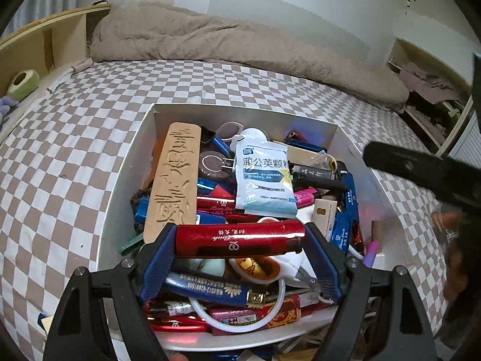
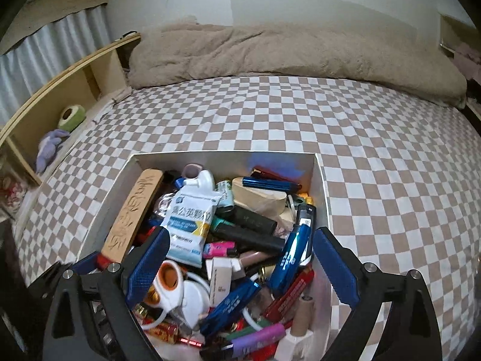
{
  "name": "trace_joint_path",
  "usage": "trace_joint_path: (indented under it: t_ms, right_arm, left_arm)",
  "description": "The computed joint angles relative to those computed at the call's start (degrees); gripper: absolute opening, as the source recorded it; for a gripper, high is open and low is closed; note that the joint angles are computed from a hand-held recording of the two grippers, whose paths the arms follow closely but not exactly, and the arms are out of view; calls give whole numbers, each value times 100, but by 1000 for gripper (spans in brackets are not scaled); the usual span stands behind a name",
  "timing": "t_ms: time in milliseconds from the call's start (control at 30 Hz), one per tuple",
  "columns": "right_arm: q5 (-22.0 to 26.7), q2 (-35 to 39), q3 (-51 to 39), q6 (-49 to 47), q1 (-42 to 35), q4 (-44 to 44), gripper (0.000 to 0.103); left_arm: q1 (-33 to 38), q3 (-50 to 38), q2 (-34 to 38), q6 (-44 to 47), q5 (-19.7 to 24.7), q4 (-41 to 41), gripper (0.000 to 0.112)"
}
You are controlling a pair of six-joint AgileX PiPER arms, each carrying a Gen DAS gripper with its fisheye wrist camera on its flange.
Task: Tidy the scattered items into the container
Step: 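Carry the red tube and black marker into the box and open both tools, then lift both tools out of the box and move back toward the pile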
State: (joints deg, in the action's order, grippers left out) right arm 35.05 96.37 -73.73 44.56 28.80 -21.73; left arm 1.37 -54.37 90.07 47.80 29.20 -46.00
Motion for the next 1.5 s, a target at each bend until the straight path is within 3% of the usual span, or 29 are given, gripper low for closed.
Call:
trace_joint_path:
  t_ms: [33,100,567,933,1500]
  right_arm:
    - [-20,-56,51,-12,14,22,96]
    - [-77,-144,142,-25,27,63,96]
    - [-121,-644,639,283,339,-254,96]
    - [307,-1046,1056,1270,915,-1288,96]
    - [1027,-1778,1629,2372,1723,-2045,96]
  left_arm:
    - [52,-27,20,89,97,-132,85]
    - [144,-66,19,180,236,-272,102]
    - [215,60,-564,-338,171,362,103]
    - [337,244,-1156,-498,292,778,103]
    - [545,571,-2118,-817,698,1186,103]
